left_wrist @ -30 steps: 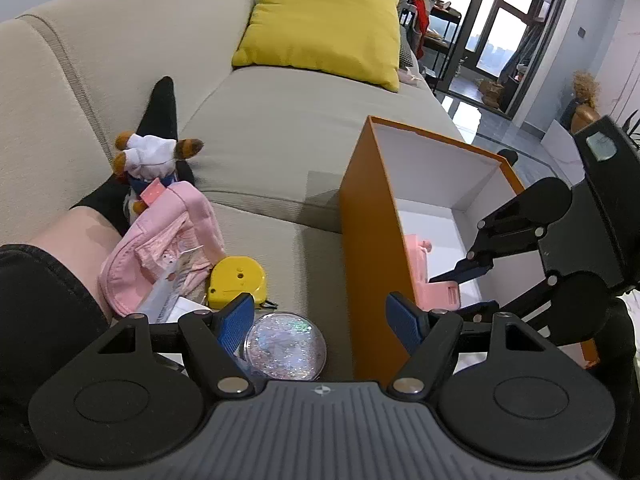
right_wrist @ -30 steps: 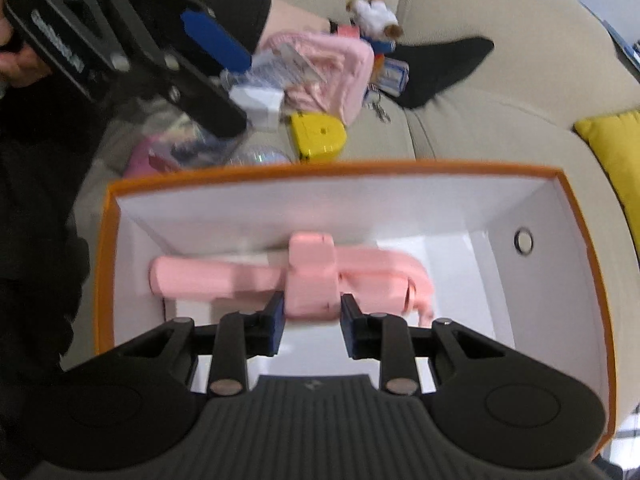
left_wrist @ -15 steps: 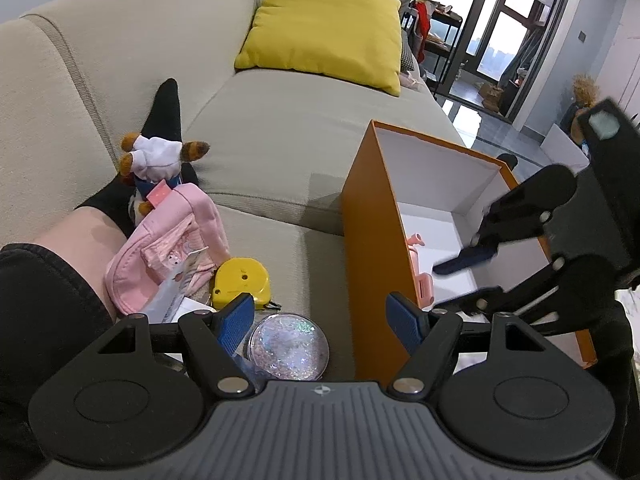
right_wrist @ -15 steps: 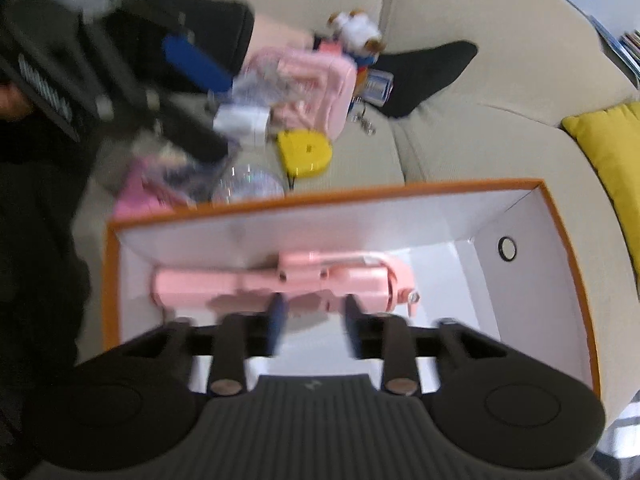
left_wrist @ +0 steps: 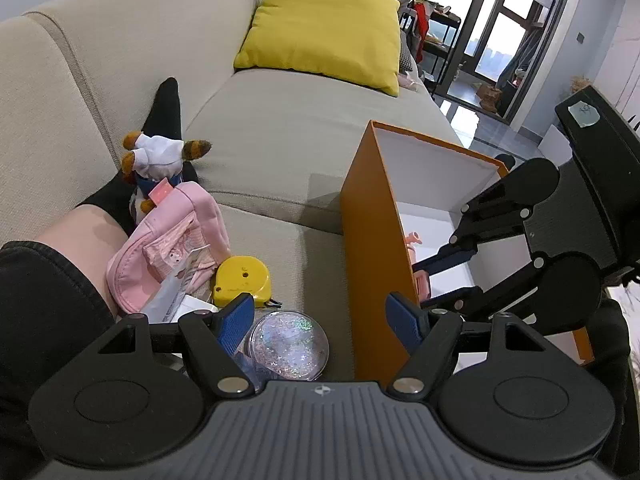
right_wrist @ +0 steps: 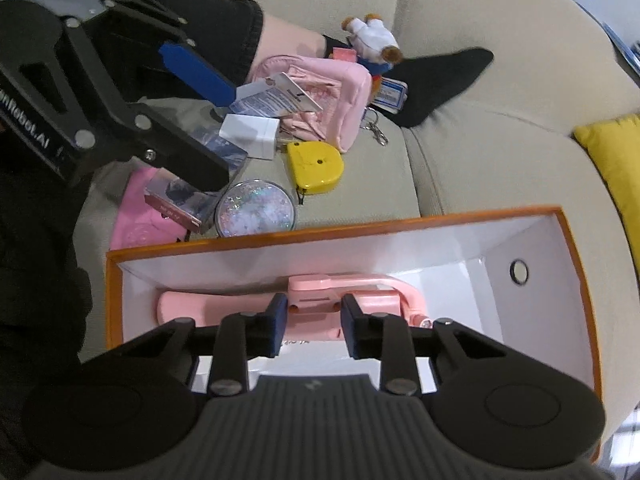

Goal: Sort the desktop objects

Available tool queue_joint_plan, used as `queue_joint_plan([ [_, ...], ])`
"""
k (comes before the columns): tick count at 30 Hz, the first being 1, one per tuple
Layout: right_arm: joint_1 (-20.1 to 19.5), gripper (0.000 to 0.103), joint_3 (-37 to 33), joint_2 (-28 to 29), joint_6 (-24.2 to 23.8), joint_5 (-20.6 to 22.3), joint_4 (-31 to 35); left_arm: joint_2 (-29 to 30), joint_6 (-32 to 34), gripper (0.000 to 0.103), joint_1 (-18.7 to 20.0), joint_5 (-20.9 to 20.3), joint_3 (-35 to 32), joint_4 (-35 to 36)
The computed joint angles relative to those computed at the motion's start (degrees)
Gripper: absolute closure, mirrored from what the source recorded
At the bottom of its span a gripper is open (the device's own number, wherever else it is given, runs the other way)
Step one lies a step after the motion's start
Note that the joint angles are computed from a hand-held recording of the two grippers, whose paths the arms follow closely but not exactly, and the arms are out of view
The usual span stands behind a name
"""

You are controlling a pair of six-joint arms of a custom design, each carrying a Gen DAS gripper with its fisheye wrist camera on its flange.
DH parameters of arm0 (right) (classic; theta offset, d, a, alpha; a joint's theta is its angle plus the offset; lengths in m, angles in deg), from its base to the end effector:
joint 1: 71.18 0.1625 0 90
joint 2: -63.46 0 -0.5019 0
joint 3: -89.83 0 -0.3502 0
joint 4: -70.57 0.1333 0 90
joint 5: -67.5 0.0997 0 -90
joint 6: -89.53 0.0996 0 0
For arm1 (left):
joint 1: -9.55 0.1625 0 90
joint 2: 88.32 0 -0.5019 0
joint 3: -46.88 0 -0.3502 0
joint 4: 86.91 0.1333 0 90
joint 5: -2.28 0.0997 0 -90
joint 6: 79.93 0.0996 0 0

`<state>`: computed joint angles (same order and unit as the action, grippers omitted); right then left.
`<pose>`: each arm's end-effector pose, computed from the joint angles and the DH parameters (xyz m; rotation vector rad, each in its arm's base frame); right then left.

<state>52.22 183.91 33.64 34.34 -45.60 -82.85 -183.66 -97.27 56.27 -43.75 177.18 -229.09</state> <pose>0.4562 -0.5207 0.0036 1.9204 -1.9624 -0.1258 -0.0972 -0.3985 0.4226 0.4117 2.4675 -0.8351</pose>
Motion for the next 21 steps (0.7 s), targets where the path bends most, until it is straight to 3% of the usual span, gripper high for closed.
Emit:
queue_joint_plan([
  [3,0.1,0.072,0.3,0.5,-5.4,-0.7,-2.3,0.1,0.2,0.017,0.0,-0.2,-0.1,-0.1],
  [9,0.1,0.072,-0.1,0.7,-6.4,-0.5,-2.2,-0.1,0.4,0.017,0.1,-0.3,-0.1,-0.2],
  [16,0.5,0.065,1.5,-0.4,-2.5,-0.7,-4.4,-1.5,1.8,0.017,-0.3,-0.8,0.1,0.5],
  [21,1.5,0.065,5.5,-1.7,1.9,-0.6,-12.5,-4.5,-0.8,0.017,-1.5,1.3,-0.8,7.1],
])
